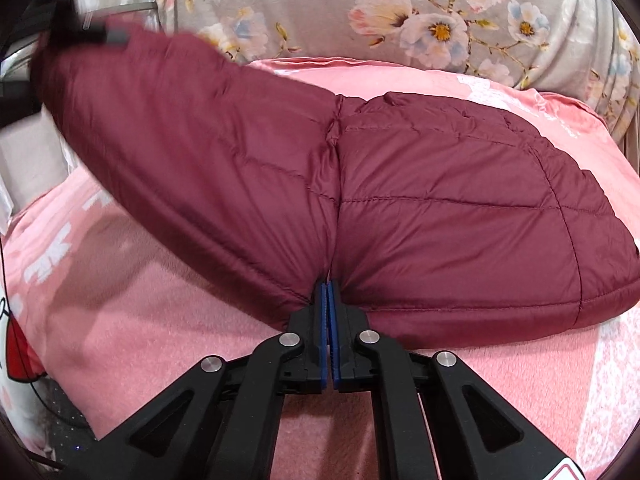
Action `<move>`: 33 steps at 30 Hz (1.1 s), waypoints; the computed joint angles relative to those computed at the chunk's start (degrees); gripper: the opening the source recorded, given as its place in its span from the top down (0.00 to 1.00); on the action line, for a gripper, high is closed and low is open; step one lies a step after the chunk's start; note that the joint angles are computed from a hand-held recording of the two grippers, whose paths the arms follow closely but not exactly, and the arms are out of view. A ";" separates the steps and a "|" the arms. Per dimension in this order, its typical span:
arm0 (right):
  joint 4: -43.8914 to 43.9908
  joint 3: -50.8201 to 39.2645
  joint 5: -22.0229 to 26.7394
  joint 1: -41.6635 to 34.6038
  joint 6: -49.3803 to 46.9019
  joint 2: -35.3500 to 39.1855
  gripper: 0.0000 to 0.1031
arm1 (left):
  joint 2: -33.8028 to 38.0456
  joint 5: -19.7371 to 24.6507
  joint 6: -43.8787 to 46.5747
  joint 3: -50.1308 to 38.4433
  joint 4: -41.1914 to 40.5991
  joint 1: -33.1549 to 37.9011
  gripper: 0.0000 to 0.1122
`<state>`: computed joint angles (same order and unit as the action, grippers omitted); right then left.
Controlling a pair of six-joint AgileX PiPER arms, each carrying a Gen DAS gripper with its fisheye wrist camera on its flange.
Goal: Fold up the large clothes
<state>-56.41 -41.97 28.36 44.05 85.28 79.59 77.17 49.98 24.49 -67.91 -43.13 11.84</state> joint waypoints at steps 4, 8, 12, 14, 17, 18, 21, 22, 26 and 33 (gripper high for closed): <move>-0.90 0.74 -0.75 -0.06 1.31 -0.49 0.94 | -1.65 -0.47 -1.34 -2.79 1.61 -7.34 0.80; -0.85 3.81 -5.10 -2.19 3.41 -4.19 0.95 | 0.58 -1.03 -2.85 -7.42 3.67 -16.73 0.80; -0.77 8.73 -4.40 -1.81 4.72 -12.78 0.95 | 5.02 -3.75 -6.91 -11.51 9.39 -27.08 0.81; 1.57 10.38 -1.47 -1.27 1.97 -17.63 0.95 | 7.51 -4.21 -8.71 -13.35 11.41 -30.62 0.81; 6.91 12.12 4.21 -1.23 -3.37 -24.41 0.95 | 11.32 -4.97 -12.12 -15.85 15.11 -36.27 0.81; 8.77 12.51 5.36 -2.00 -5.28 -26.21 0.95 | 13.15 -5.06 -13.47 -17.04 16.47 -38.31 0.81; 13.38 13.64 9.76 -3.89 -9.53 -31.84 0.95 | 17.17 -5.51 -16.94 -18.85 19.99 -43.04 0.82; 14.56 13.83 11.18 -4.34 -10.71 -33.41 0.95 | 18.13 -5.51 -17.64 -19.37 20.77 -43.96 0.82; 19.69 14.76 15.37 -7.60 -16.15 -38.89 0.95 | 23.55 -5.26 -22.08 -22.14 25.55 -48.83 0.82; 30.48 15.62 15.03 -20.43 -30.87 -44.99 0.95 | 29.60 -5.73 -27.56 -23.84 32.17 -53.84 0.80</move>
